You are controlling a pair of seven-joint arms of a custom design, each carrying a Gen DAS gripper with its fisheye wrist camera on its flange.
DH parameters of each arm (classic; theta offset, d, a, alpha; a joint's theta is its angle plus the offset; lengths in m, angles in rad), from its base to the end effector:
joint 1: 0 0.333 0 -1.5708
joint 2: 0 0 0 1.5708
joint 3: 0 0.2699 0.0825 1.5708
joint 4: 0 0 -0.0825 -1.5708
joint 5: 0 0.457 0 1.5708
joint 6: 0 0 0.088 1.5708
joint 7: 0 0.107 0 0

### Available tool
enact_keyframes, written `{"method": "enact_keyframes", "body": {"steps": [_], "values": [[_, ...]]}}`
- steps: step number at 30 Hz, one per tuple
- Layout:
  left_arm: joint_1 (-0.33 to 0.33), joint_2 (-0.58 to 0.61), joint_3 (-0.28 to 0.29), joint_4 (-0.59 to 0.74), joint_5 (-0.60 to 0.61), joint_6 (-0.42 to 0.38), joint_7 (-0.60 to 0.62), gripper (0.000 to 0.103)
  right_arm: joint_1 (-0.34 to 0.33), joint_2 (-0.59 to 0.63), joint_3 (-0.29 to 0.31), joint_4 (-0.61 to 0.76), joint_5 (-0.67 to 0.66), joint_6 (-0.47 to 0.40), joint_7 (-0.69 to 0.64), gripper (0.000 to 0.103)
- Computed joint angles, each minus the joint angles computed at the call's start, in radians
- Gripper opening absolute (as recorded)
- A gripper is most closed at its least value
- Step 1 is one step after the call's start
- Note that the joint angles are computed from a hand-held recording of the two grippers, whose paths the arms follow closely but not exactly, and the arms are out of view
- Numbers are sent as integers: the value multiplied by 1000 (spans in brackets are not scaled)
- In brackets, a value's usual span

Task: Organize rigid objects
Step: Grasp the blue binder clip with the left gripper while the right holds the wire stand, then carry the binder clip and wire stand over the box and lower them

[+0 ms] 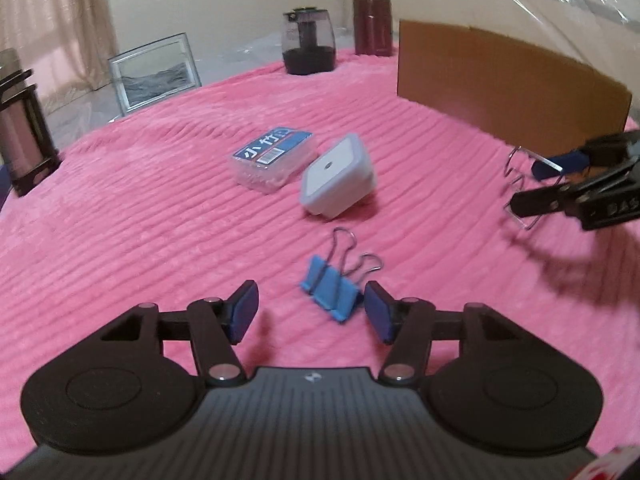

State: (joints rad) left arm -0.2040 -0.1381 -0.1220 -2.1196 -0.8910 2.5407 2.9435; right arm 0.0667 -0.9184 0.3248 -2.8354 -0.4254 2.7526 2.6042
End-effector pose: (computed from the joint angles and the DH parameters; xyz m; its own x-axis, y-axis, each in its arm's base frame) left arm 0.5958 -0.1929 0.4562 -0.8558 -0.5040 -0.1164 -0.2641 0.6192 -0.7394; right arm 0.4055 0.1628 0.4552 -0.2446 -0.9586 -0.1460 -0.5561 0.2620 -0.7887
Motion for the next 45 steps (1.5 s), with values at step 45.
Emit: {"method": "enact_keyframes", "body": {"steps": [45], "values": [[-76, -275, 1, -217, 142, 20, -481, 34, 83, -145, -21, -57, 36, -15, -45, 65]]}}
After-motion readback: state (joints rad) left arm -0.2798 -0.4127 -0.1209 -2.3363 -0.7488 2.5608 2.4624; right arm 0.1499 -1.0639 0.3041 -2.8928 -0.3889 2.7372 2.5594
